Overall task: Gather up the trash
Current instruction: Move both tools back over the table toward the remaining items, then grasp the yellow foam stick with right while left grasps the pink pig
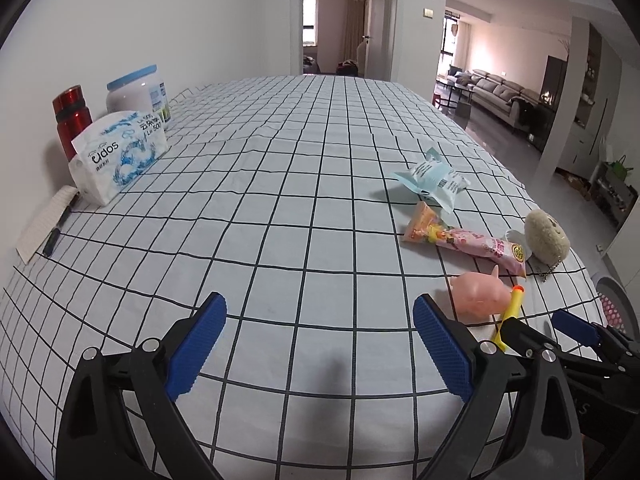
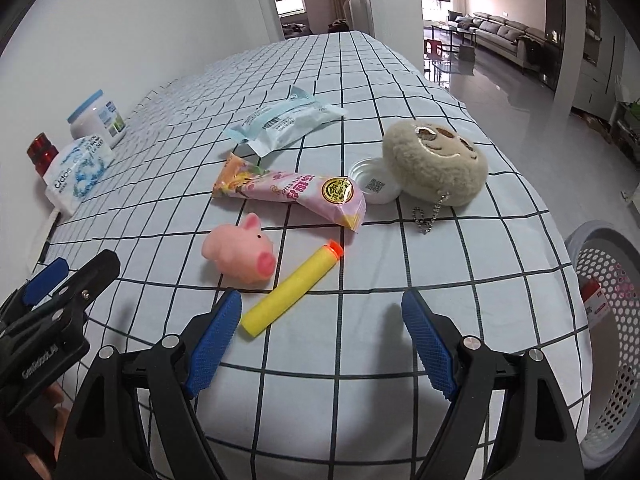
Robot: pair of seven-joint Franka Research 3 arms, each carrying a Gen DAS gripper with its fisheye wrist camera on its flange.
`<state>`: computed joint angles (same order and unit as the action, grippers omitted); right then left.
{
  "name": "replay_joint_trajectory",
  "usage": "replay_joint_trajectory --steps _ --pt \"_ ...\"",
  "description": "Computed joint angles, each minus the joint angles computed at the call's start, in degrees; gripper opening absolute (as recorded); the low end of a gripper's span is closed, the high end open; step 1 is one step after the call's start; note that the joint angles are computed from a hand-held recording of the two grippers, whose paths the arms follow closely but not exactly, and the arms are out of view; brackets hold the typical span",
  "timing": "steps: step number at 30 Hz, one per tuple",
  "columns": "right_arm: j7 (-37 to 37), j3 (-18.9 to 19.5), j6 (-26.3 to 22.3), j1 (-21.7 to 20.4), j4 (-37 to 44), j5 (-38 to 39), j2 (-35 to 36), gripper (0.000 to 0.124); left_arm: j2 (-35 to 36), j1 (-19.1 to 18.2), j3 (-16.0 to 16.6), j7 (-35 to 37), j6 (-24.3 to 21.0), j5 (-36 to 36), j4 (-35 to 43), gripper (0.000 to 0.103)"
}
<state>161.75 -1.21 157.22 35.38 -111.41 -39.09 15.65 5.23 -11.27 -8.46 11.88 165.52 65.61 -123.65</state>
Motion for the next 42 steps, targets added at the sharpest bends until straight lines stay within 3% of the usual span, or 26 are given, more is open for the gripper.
replay_joint_trajectory --steps 9,24,31,38,42 --pt "-3.2 0.3 -6.0 0.9 4.2 1.8 2.5 0.079 0.2 0.3 0.2 0.7 1.5 -1.2 -0.3 0.093" --pt "3.0 0.8 -5.7 -2.1 -2.2 -3.5 -2.2 0.078 0.4 -0.5 0.2 2.3 2.3 -1.6 -0.2 0.093" --pt "-0.7 1.6 -4.7 -2.7 -0.2 -3.2 -0.6 0.077 0.3 -0.5 -0.5 8.0 3.6 -7.0 -0.8 0.093" --pt "-4.0 1.0 -5.3 -1.2 1.5 -4.0 0.6 0.048 -0.7 -1.4 -0.8 8.4 3.1 -6.9 -0.9 0.093" --pt "-4.0 0.6 -3.8 -0.9 0.8 -4.7 0.3 0.017 -0.5 -1.7 -1.5 11.0 2.9 -9.7 -0.5 0.093"
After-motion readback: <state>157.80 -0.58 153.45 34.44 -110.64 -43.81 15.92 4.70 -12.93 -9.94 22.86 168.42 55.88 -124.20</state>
